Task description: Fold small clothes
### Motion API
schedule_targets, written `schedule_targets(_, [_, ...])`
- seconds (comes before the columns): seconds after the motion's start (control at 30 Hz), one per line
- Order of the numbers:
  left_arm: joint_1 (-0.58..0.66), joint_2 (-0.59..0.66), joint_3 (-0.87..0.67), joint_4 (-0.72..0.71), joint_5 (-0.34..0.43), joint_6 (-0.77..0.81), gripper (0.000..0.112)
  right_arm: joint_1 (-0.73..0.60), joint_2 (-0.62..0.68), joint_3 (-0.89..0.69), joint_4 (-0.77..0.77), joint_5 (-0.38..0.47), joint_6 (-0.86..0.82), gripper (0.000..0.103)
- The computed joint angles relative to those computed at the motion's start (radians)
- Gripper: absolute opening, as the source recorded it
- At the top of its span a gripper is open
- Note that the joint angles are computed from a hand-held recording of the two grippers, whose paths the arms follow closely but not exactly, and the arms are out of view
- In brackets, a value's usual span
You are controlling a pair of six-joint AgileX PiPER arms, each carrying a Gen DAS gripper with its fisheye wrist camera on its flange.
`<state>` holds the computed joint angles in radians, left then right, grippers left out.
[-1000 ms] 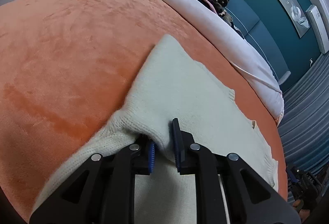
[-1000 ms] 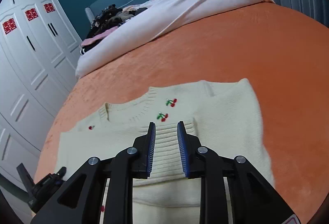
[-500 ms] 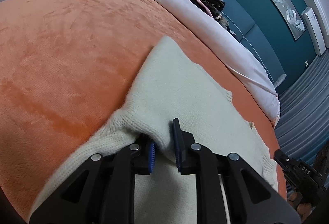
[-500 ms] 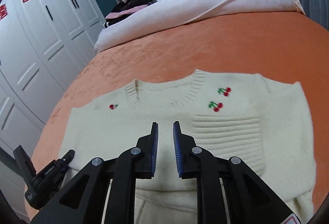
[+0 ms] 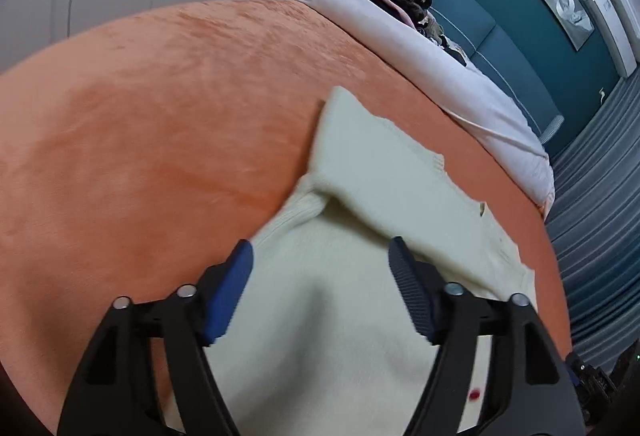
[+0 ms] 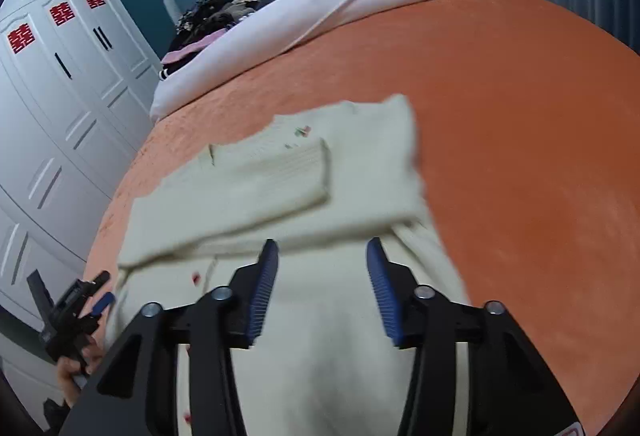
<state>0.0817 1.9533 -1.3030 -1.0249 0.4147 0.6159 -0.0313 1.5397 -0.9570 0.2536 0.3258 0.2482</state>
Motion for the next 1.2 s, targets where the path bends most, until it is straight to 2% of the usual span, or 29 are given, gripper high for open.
schedule_targets(0.1, [0.102,-0.167,0.202,0.02,0.084,0.07,0.08,-0.113,-0.257,0.284,-0.063,0.09,-0.037,0.056])
schedule_targets(0.13, [0.13,-0.214,0.258,0.059,0.103,0.067,0.081,-0.144,-0.322,0.351,-0.05,0.116,-0.067,0.056])
schedule_targets(0.2, [0.159,-0.29,0.347,0.158,0.112,0.021,0.081,-0.238,-0.457,0.468,0.071,0.193,-0.194,0.057])
schedule_targets(0.3, [0.216,-0.348,0.438,0.124,0.195,0.043,0.087,-0.29,-0.528,0.563,0.212,0.25,-0.287,0.058])
schedule_targets(0.33, [0.232,-0.352,0.459,0.1,0.231,0.054,0.09,-0.325,-0.559,0.59,0.268,0.292,-0.339,0.062])
schedule_targets(0.37, [0.239,-0.358,0.479,0.083,0.241,0.061,0.09,-0.323,-0.559,0.61,0.32,0.302,-0.379,0.063])
schedule_targets(0.43, [0.225,-0.387,0.529,0.046,0.197,0.097,0.092,-0.235,-0.537,0.64,0.357,0.242,-0.364,0.069])
schedule_targets(0.5, [0.196,-0.4,0.55,0.052,0.153,0.086,0.092,-0.129,-0.543,0.661,0.3,0.155,-0.254,0.074])
schedule_targets(0.63, [0.127,-0.407,0.535,0.174,0.102,-0.05,0.09,-0.021,-0.504,0.665,0.369,0.058,-0.242,0.074])
schedule_targets(0.67, [0.114,-0.408,0.53,0.194,0.098,-0.074,0.085,-0.004,-0.498,0.668,0.371,0.036,-0.233,0.072])
schedule_targets(0.7, [0.104,-0.405,0.519,0.215,0.108,-0.093,0.069,0.005,-0.496,0.668,0.376,0.024,-0.229,0.061])
schedule_targets(0.73, [0.111,-0.394,0.504,0.206,0.139,-0.073,0.047,-0.003,-0.492,0.663,0.413,0.032,-0.265,0.034])
schedule_targets(0.77, [0.118,-0.381,0.484,0.226,0.182,-0.09,0.038,-0.014,-0.475,0.644,0.428,0.051,-0.281,0.019])
schedule_targets(0.8, [0.12,-0.378,0.465,0.258,0.21,-0.13,0.022,-0.032,-0.475,0.627,0.418,0.076,-0.274,0.011])
schedule_targets(0.83, [0.129,-0.386,0.46,0.261,0.226,-0.137,0.011,-0.063,-0.507,0.621,0.447,0.107,-0.306,0.01])
schedule_targets(0.9, [0.168,-0.432,0.466,0.218,0.268,-0.083,0.009,-0.117,-0.588,0.603,0.502,0.169,-0.357,0.009])
schedule_targets(0.97, [0.203,-0.494,0.468,0.209,0.319,-0.054,0.009,-0.21,-0.663,0.567,0.548,0.285,-0.413,0.008])
schedule_targets(1.13, [0.296,-0.649,0.461,0.276,0.502,-0.022,0.006,-0.457,-0.783,0.427,0.503,0.655,-0.503,0.007])
schedule_targets(1.2, [0.346,-0.715,0.483,0.317,0.59,0.014,0.006,-0.503,-0.816,0.378,0.424,0.796,-0.535,0.007])
